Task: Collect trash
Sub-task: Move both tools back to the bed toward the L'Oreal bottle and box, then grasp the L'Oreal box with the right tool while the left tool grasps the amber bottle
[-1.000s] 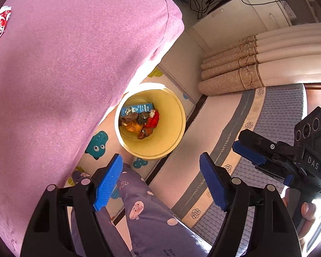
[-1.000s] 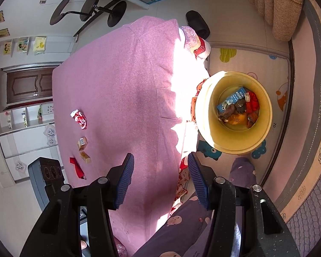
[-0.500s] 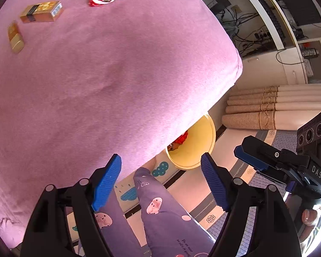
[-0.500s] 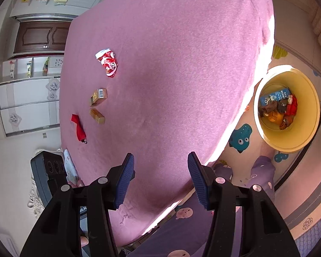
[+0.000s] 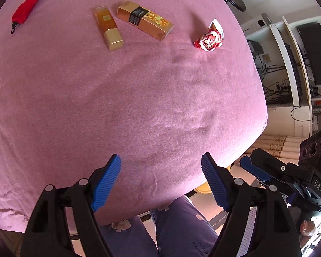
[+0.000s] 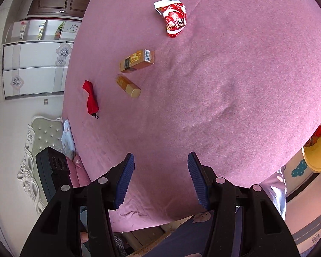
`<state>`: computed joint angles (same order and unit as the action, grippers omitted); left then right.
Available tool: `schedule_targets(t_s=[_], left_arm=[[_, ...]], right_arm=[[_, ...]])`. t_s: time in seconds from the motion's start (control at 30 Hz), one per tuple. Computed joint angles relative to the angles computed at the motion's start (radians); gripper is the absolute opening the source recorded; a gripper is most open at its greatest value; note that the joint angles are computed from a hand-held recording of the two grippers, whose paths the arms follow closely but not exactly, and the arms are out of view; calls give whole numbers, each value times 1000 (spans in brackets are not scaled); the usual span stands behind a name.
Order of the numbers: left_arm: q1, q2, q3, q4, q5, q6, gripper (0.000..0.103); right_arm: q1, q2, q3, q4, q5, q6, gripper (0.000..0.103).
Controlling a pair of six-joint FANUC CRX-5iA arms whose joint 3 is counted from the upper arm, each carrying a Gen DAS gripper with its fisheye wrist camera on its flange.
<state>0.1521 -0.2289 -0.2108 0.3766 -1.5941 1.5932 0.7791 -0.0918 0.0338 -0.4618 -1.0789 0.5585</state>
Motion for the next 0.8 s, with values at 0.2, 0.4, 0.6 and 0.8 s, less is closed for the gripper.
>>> schedule_targets(t_s=[0.2,0.4,0.6,0.8], left_arm=[[35,13,5,9,27,48,78],[39,65,49,3,69,136,78],[29,135,97,-14,115,240,79],[34,204,132,-20,149,306,79]], right_arm=[[-51,128,152,-50,-87,121,52],[-130,285,332,-144,-219,257,52],[-176,451,549,-178,-355,352,52],[-188,621,786,-168,-497,415,52]])
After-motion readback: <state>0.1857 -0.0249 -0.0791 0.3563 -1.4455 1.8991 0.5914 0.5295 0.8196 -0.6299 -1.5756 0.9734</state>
